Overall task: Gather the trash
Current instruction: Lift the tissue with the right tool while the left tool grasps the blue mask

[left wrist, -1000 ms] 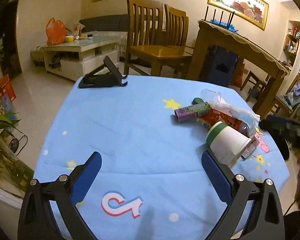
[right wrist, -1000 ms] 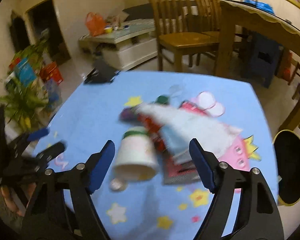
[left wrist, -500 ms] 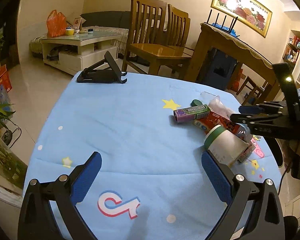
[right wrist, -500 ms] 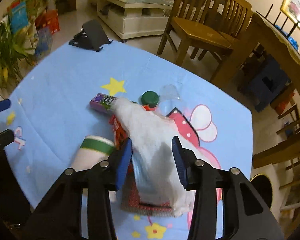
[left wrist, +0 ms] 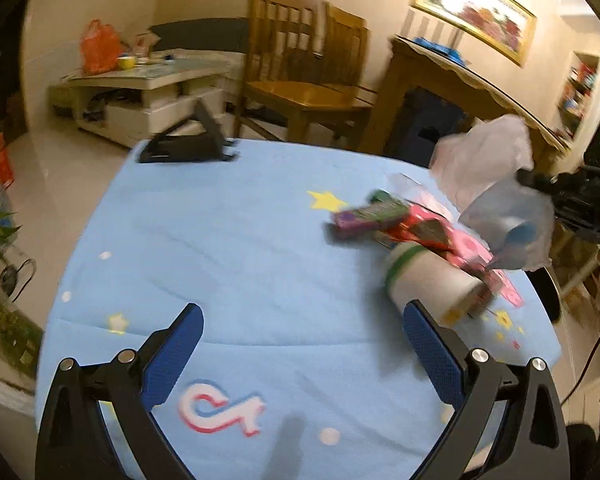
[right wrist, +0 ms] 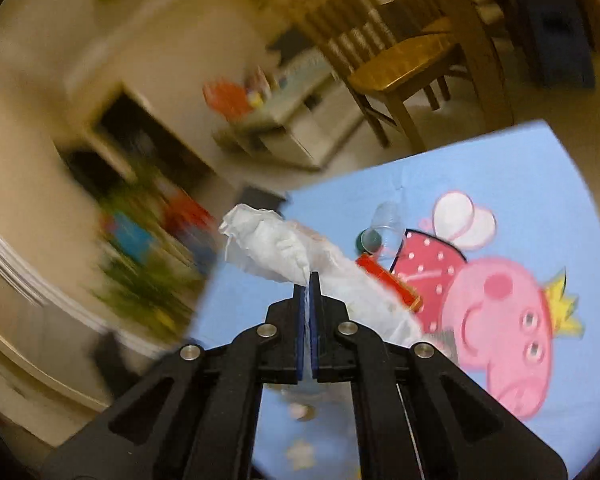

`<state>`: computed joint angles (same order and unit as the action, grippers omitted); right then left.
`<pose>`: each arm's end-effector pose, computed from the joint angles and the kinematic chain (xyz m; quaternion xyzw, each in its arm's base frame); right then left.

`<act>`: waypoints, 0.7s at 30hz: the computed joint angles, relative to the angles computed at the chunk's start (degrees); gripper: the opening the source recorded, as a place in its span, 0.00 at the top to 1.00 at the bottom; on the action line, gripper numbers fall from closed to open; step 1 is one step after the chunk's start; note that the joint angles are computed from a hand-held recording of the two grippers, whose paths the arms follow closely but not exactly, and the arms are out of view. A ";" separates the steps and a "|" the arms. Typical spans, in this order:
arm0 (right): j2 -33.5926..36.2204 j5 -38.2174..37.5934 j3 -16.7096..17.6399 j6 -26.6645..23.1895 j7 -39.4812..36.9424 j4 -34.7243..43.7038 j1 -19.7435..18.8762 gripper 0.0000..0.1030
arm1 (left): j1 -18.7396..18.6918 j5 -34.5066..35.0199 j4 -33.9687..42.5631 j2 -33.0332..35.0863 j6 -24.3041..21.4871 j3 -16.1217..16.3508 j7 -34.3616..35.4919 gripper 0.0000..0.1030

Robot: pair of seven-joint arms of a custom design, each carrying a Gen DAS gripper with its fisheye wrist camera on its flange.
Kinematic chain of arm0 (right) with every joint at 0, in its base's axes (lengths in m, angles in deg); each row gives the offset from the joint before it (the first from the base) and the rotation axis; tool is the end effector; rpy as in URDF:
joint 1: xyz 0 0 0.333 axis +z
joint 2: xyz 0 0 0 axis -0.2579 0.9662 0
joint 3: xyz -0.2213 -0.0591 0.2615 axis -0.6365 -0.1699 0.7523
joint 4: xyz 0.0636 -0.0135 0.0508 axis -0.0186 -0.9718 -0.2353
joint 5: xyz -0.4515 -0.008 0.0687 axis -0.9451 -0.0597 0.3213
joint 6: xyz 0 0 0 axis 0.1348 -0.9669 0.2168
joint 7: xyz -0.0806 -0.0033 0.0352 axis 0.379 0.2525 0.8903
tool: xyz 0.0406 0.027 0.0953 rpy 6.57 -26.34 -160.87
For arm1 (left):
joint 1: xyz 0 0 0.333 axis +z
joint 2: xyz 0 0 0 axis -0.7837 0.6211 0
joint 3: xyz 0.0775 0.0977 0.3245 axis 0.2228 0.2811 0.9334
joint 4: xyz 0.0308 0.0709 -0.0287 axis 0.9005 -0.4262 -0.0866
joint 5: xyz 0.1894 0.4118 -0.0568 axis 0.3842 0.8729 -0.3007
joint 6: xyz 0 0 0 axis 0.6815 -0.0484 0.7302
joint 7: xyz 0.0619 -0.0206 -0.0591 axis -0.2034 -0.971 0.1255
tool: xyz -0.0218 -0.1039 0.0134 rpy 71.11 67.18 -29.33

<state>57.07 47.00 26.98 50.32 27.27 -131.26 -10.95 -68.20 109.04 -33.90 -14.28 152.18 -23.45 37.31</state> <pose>0.7253 0.1342 0.4628 -0.6446 0.5589 0.1060 0.5108 0.5612 -0.3290 0.4146 -0.6725 0.6305 -0.3357 0.1934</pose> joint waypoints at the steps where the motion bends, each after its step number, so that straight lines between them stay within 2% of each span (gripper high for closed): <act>1: -0.64 5.69 0.14 -3.69 -1.61 -1.87 -2.39 0.98 | 0.24 -1.78 0.19 0.44 0.81 -0.57 2.27 0.06; 4: 0.11 18.22 -1.08 -15.02 -3.65 -5.29 -7.41 0.98 | 1.18 -10.91 1.02 2.15 4.30 -2.66 11.40 0.06; 5: 0.94 20.66 -1.53 -18.44 -3.79 -5.74 -8.62 0.98 | 1.16 -13.37 1.27 2.62 5.06 -2.93 13.39 0.06; 6: 1.49 20.74 -2.07 -19.37 -3.37 -5.64 -9.05 0.97 | 0.86 -15.24 1.85 3.09 4.98 -3.00 14.80 0.06; 8: 0.87 15.53 -3.13 -15.87 -1.78 -5.57 -8.00 0.97 | -1.40 -14.54 3.23 3.63 3.35 -1.32 13.97 0.06; 11: 0.68 10.60 -2.82 -14.35 -2.39 -4.38 -6.49 0.97 | -3.80 -11.54 4.66 3.92 0.90 0.50 11.20 0.06; 14: 1.49 8.32 -1.86 -13.02 -2.01 -2.37 -5.08 0.97 | -3.67 -13.18 5.47 4.28 -1.64 -0.27 11.79 0.06; 16: 2.54 12.88 -0.88 -18.36 -3.96 -1.86 -6.73 0.95 | -3.50 -14.10 5.49 4.12 -1.42 -0.56 12.51 0.06; 17: 2.60 12.76 -0.82 -18.08 -4.08 -1.94 -6.46 0.93 | -3.94 -13.10 5.64 3.97 -1.84 -0.25 11.93 0.06; 18: 2.80 10.66 -1.04 -16.88 -3.00 -1.59 -5.72 0.86 | -4.30 -12.04 5.85 3.83 -2.35 -0.08 11.57 0.06; 20: 3.21 5.39 -1.53 -13.36 -0.10 -1.22 -4.10 0.86 | -4.58 -11.14 6.39 3.91 -2.76 -0.44 11.99 0.06; 21: 3.17 3.91 -1.54 -11.98 0.61 -1.41 -3.71 0.91 | -4.54 -11.39 6.69 4.15 -2.83 -0.79 12.83 0.06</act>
<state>60.24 50.92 25.45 38.34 27.88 -132.67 -14.66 -72.74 97.65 -27.21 -10.13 149.35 -24.24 50.15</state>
